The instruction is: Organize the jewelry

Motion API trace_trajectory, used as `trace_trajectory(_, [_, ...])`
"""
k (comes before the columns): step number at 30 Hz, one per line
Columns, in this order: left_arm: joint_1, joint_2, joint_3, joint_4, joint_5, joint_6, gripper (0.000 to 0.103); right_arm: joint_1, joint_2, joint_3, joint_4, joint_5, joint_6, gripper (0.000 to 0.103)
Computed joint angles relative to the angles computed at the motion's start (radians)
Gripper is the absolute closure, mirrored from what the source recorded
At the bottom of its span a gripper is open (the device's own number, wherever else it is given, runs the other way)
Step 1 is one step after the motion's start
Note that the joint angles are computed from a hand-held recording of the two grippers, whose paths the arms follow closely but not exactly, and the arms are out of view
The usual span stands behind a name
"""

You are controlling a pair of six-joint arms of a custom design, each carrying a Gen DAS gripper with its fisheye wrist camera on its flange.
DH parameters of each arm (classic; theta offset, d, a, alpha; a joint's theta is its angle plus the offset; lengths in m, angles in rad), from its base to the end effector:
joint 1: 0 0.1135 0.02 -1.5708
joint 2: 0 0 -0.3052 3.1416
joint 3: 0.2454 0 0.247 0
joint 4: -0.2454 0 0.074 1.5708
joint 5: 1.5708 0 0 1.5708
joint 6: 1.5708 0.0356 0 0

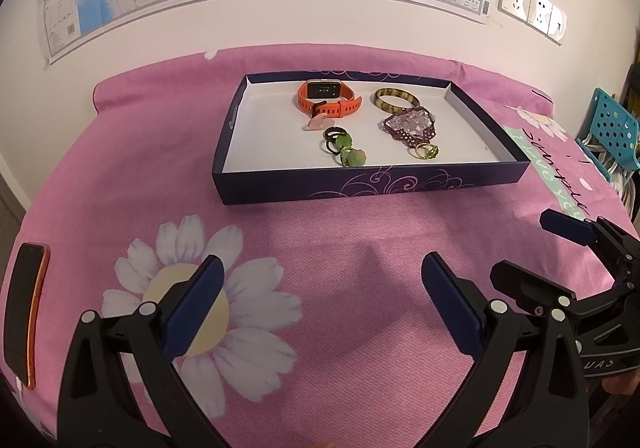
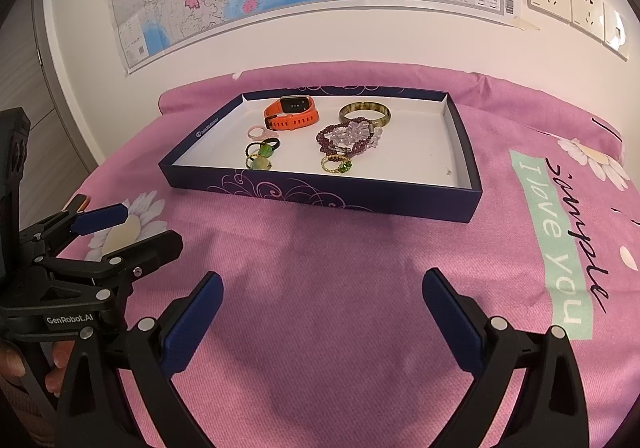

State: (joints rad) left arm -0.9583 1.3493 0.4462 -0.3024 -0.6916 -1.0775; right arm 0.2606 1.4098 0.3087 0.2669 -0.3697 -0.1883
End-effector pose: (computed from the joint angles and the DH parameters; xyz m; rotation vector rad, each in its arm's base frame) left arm 0.1247 -0.1380 0.1655 -0.2986 2.3562 0.0759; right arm 0.1948 0.0653 0.1489 -0.6966 2.2805 0.4776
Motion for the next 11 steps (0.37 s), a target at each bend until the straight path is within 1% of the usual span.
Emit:
trace_trajectory(3, [-0.002, 0.001, -0.004, 0.012, -0.001, 0.004, 0.006, 0.000, -0.004, -0.002, 0.001, -0.001, -0.004, 0.007])
trace_trajectory(7, [0.011, 0.006, -0.002, 0.022, 0.028, 0.022, 0.006, -0.005, 0.002, 0.007, -0.016, 0.004, -0.024, 0.007])
trace_trajectory(11, [0.031, -0.007, -0.014, 0.035, 0.047, 0.042, 0.006, -0.091, 0.019, 0.041, -0.069, -0.015, -0.111, 0.007])
